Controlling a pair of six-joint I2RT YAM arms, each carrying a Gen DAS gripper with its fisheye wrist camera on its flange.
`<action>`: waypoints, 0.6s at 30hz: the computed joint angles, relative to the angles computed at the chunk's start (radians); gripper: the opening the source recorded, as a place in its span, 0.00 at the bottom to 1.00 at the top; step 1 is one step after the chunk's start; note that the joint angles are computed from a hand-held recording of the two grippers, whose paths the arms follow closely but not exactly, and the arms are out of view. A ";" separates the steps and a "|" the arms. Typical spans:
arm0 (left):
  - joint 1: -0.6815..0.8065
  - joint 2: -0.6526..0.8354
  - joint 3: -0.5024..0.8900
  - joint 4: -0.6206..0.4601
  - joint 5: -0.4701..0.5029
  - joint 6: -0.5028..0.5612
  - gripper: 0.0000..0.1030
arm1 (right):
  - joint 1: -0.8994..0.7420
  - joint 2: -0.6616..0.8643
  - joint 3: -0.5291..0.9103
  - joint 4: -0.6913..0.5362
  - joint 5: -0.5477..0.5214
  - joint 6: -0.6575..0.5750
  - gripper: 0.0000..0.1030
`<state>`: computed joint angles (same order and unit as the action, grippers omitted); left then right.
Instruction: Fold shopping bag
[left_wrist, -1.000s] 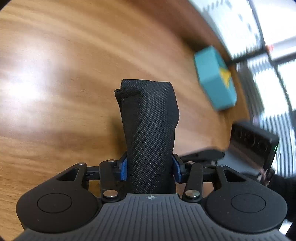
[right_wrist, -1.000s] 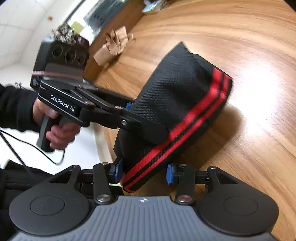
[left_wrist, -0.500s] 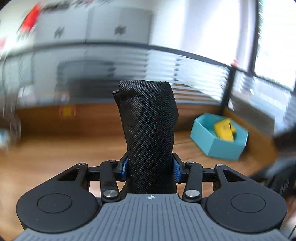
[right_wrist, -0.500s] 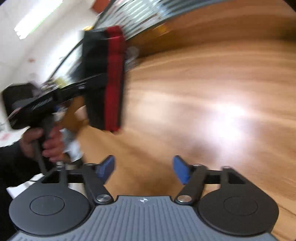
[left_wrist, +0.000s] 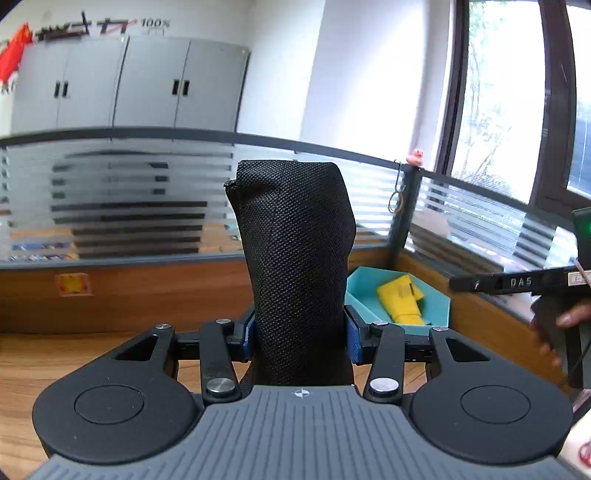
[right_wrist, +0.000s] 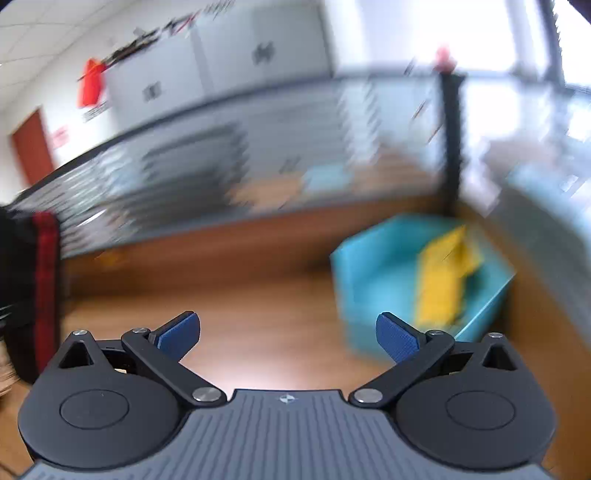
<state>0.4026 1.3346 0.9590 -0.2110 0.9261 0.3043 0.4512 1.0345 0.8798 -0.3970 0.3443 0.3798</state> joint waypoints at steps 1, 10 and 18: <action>-0.006 0.024 0.028 -0.010 0.005 -0.012 0.46 | -0.006 -0.001 0.016 0.001 0.062 -0.044 0.99; -0.152 0.119 0.173 0.031 -0.139 -0.202 0.47 | -0.208 0.285 0.173 0.358 0.340 -0.538 0.97; -0.382 0.157 0.262 0.023 -0.456 -0.357 0.47 | -0.541 0.766 0.589 0.378 -0.105 -0.552 0.00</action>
<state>0.0201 1.4916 1.2207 -0.1878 0.4704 -0.0528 -0.0896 1.8006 1.4685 -0.0193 0.2390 -0.1724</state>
